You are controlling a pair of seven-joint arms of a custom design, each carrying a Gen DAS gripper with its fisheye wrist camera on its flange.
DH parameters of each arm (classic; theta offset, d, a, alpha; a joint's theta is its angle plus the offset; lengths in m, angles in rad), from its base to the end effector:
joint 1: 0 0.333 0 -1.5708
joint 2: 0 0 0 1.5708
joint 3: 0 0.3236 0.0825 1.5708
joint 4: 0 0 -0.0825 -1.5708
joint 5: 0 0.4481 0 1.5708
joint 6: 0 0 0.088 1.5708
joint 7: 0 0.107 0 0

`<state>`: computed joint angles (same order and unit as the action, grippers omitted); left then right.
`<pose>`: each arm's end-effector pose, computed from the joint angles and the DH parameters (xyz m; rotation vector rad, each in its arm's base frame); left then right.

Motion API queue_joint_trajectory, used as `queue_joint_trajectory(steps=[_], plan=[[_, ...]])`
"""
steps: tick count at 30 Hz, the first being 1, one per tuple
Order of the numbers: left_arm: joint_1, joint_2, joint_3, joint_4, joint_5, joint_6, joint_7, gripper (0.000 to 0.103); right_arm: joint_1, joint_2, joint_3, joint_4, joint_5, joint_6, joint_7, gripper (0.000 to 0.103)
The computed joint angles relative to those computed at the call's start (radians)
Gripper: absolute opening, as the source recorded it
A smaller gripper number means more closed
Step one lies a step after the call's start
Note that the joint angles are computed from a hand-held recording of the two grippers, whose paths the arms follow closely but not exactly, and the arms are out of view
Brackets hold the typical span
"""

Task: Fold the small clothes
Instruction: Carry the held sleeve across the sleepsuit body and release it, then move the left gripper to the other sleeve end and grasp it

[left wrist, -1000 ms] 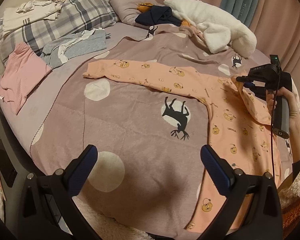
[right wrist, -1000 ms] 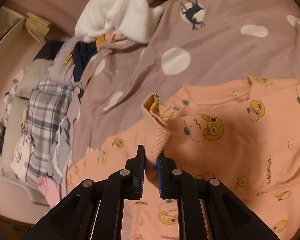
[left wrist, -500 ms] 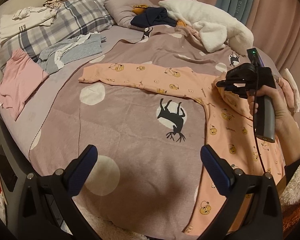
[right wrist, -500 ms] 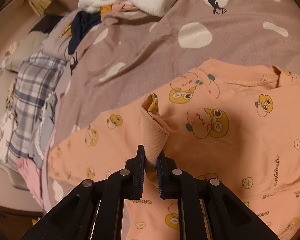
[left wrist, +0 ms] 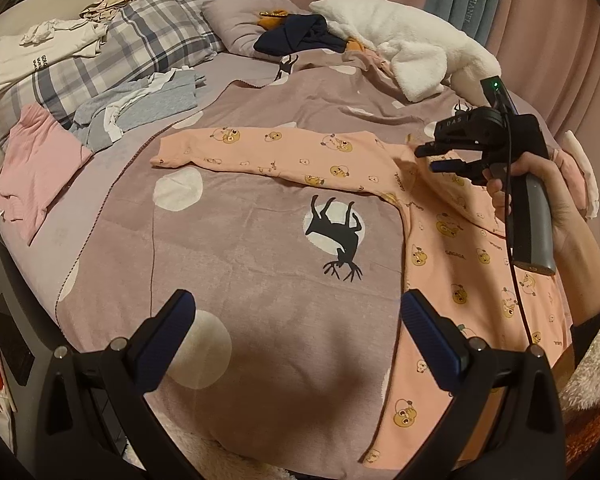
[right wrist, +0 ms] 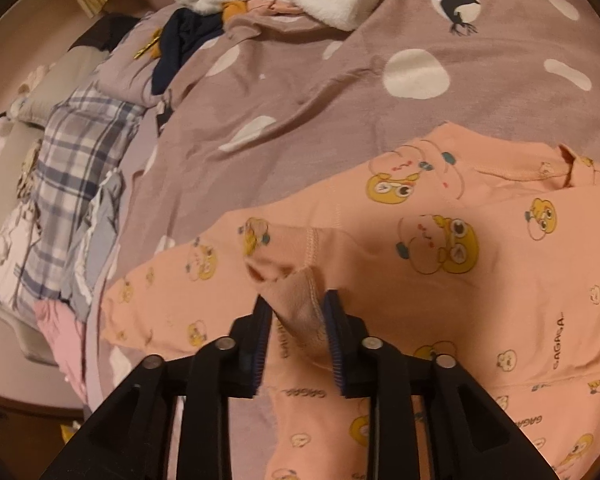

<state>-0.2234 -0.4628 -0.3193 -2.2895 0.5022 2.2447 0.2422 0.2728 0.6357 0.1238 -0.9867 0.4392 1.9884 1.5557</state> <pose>0.4390 -0.2664 0.5565 -2.2205 1.2476 -0.5950 0.7694 0.3124 0.5456 -2.0248 1.5431 0.2720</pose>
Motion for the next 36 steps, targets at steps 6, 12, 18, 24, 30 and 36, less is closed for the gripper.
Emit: queue_joint_trajectory(steps=[6,12,18,24,30,36], plan=[[-0.002,-0.001,-0.001,-0.001,0.003,0.003,0.001,0.103,-0.024,-0.010,0.038,-0.007,0.087,-0.017,-0.076,0.033],[0.009,0.016,-0.001,0.001,0.026,0.006,-0.001,0.103,-0.001,-0.041,0.011,-0.052,0.055,0.034,-0.057,0.051],[0.032,0.017,0.030,-0.012,0.035,0.047,0.014,0.103,-0.085,-0.194,0.041,-0.300,0.211,0.064,-0.179,0.067],[0.086,0.023,0.085,-0.043,0.010,0.166,0.004,0.103,-0.102,-0.420,-0.019,-0.613,0.249,0.134,-0.276,0.079],[0.149,0.024,0.117,-0.113,-0.048,0.366,-0.004,0.103,-0.076,-0.641,-0.067,-0.899,0.129,0.282,-0.310,0.079],[0.205,0.029,0.131,-0.139,-0.052,0.428,0.002,0.103,-0.074,-0.769,-0.108,-1.062,0.117,0.333,-0.257,0.082]])
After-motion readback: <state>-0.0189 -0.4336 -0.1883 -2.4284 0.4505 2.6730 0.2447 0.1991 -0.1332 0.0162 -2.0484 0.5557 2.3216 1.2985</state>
